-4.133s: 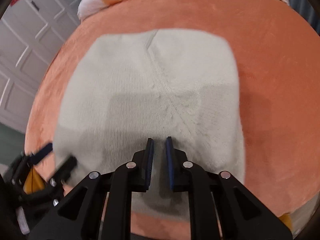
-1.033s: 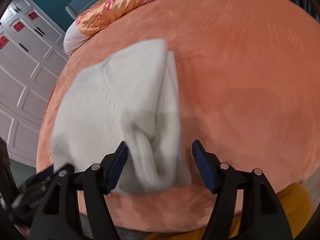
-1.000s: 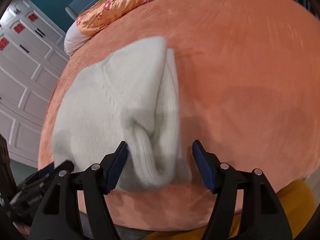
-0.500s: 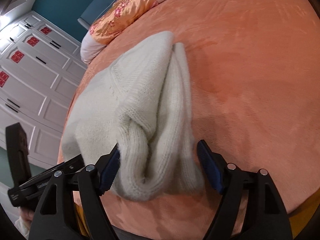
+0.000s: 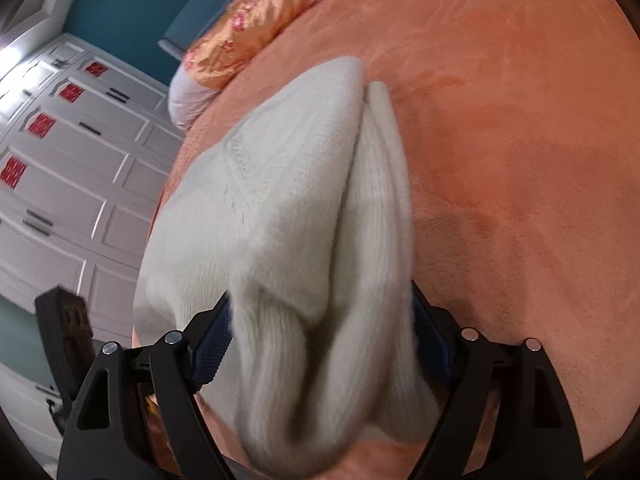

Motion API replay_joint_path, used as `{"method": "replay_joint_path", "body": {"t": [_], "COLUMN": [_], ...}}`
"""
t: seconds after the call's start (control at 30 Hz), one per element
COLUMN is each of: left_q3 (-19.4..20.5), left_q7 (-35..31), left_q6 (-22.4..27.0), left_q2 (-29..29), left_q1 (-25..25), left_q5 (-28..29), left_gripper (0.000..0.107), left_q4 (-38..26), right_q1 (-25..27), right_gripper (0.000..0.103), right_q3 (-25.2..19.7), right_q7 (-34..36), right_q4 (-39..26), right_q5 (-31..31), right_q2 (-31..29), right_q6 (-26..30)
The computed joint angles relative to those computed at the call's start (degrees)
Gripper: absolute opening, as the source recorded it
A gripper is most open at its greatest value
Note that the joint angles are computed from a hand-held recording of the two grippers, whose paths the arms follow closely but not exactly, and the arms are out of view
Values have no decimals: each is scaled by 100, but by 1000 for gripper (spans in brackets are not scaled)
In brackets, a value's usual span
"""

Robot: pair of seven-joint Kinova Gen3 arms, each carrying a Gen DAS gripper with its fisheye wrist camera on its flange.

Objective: Fold small clothes

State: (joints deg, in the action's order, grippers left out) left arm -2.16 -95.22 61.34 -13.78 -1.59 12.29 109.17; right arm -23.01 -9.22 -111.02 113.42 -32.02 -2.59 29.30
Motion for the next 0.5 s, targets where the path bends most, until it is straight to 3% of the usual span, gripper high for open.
{"method": "replay_joint_path", "body": {"t": [0.17,0.27,0.5], "left_q3": [92,-130,-422], "left_q7": [131,-171,-1084], "left_q6": [336,785,1800], "left_q2": [81,40,-574], "left_q1": [6,-4,-51], "left_q5": [-212,-109,-26], "left_gripper": [76,66,68], "left_q4": [-271,-451,-139], "right_q1": [37,0,-290], "right_gripper": [44,40,41], "right_q3": [-53,-52,38], "right_q7": [-722,-724,-716], "right_q4": [-382,-377,507], "right_q5": [419,380,-208], "right_q2": [22,-239,-1216], "right_q6": [557,793,1164]}}
